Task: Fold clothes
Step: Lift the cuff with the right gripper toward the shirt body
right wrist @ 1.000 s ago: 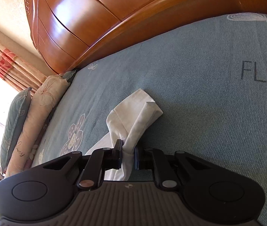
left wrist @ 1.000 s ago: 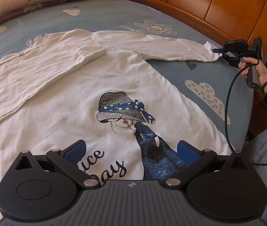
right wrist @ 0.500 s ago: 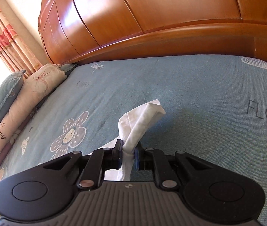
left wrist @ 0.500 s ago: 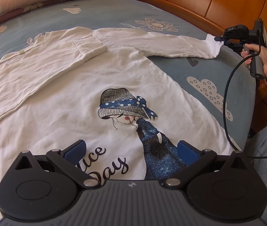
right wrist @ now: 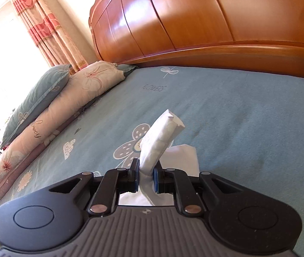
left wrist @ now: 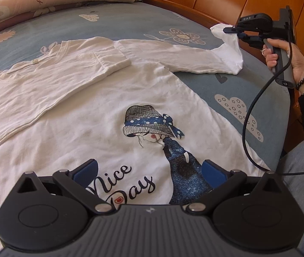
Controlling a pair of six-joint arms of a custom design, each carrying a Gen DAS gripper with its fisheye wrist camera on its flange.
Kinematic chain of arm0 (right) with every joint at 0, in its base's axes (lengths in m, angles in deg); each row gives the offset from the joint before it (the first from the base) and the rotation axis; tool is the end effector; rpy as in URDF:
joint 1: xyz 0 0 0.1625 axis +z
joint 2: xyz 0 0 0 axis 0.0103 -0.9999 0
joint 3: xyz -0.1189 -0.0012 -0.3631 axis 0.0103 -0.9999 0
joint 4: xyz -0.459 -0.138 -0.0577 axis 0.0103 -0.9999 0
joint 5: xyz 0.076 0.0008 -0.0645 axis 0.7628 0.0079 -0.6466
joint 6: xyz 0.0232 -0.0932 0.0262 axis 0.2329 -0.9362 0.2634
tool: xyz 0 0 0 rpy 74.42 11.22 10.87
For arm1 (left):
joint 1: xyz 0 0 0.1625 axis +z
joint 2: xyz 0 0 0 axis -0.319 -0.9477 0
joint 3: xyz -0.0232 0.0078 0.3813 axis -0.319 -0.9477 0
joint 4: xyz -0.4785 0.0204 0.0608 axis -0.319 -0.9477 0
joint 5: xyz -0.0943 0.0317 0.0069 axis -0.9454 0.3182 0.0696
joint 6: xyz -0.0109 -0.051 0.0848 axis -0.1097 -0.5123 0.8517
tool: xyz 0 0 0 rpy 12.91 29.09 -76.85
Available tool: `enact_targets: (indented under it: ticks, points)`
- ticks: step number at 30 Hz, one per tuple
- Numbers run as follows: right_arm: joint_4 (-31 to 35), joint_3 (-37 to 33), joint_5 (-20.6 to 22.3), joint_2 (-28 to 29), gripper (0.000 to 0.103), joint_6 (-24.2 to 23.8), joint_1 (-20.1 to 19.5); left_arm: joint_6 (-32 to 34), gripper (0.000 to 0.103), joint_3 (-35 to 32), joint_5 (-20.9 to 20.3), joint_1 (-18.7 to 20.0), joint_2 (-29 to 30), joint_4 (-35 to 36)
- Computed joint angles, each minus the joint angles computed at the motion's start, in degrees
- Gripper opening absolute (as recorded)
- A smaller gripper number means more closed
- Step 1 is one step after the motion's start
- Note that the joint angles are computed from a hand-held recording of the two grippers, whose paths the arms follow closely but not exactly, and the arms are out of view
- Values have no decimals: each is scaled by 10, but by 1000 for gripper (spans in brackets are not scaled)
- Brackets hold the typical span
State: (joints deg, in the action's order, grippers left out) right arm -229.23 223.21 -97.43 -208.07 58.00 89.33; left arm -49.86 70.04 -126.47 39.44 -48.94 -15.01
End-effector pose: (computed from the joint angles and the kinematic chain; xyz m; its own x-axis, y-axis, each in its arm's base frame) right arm 0.0867 -0.2654 0.3233 -0.8850 0.4405 0.1509 -0.0235 0.2815 -0.9593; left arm -0.1970 -0.2579 0.2267 -0.6216 0.6925 -0.3662 0.7656 0.6360 -0.0968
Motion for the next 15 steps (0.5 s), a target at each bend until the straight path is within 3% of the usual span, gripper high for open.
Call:
enact_targets:
  ticks: [7,15]
  points:
    - [-80,-39,-48,157,14,-11,98,-3,102,-5,4,8,-20,15]
    - [-131,-112,-120,347,14,-33,178,9,102,-21,-1,28,-13,22]
